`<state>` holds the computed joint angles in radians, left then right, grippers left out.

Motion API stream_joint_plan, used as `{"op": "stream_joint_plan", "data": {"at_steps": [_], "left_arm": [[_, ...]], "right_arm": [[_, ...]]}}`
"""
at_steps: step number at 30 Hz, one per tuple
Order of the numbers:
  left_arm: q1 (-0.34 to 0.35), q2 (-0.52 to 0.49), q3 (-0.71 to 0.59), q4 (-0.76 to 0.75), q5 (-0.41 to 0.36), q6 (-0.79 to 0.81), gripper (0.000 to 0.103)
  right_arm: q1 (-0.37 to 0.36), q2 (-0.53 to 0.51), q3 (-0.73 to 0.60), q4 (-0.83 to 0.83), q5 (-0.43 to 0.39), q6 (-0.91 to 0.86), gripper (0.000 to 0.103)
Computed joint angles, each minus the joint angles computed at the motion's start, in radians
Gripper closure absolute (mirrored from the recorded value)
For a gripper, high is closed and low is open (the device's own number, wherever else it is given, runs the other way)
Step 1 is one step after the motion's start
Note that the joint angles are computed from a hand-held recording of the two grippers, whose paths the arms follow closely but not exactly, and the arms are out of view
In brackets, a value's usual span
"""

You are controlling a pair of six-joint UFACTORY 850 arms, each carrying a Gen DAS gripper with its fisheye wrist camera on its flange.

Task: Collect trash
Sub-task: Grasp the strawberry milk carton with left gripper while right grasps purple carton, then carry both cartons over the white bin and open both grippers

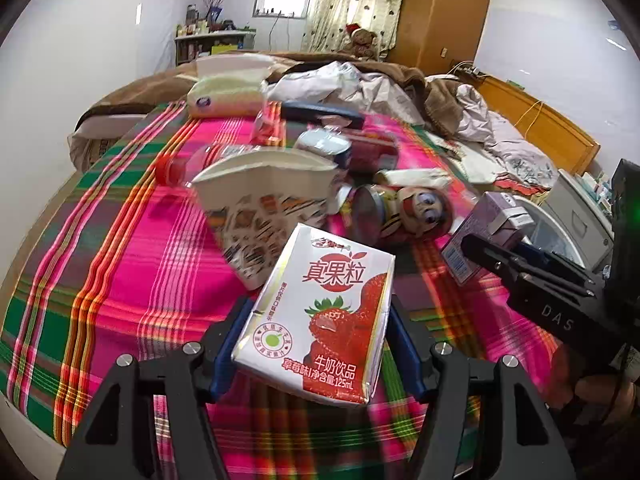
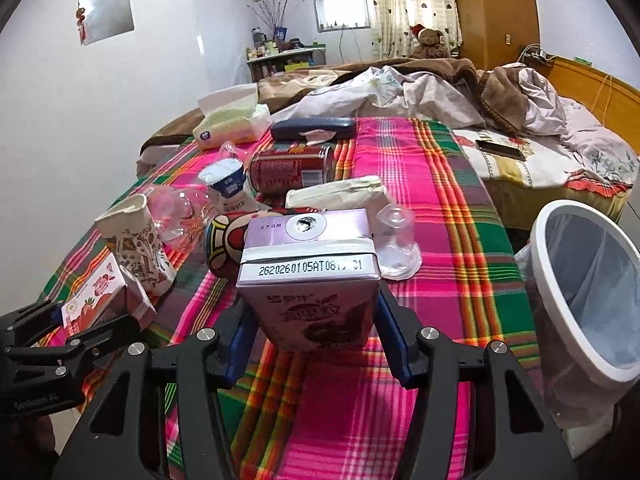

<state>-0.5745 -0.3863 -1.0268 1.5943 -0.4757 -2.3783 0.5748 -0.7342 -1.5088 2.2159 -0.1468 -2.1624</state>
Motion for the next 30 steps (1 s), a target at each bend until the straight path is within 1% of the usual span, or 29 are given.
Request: {"op": "stream_joint_plan", "data": {"at_steps": [3,7,9,11,18,25,28,30], "left_arm": [[-0.009,-0.003,-0.021,-0.007,-0.011,0.022,0.036],[-0.019,-0.014,-0.061,-0.022,-0.018,0.069,0.036],[-0.025,-0.019,-0.079,-0.012,-0.025,0.072,0.036],[-0.029,-0.031,-0.107,-0.027,-0.028,0.108,0.036],[-0.042,-0.087,-0.217,-0.062,-0.028,0.205,0.036],[-0.049,-0.166,-0.353,-0.073,0.01,0.293,0.036],[-0.054,-0.21,-0.425,-0.091,0.031,0.349,0.036],[-0.059,-0.241,-0.477,-0.126,0.039,0.408,0.036]], "right_arm": [[-0.009,0.013,0.013,0.068,-0.012,-0.062,0.047],[-0.027,0.027,0.025,0.115,-0.028,-0.1,0.047],[-0.034,0.036,0.033,0.188,-0.031,-0.172,0.047],[-0.046,0.043,0.039,0.204,-0.034,-0.186,0.047],[-0.084,0.063,0.054,0.372,-0.05,-0.336,0.047],[-0.13,0.065,0.047,0.544,-0.041,-0.49,0.047],[-0.15,0.063,0.045,0.636,-0.036,-0.572,0.047],[-0.163,0.065,0.045,0.655,-0.034,-0.588,0.047]]}}
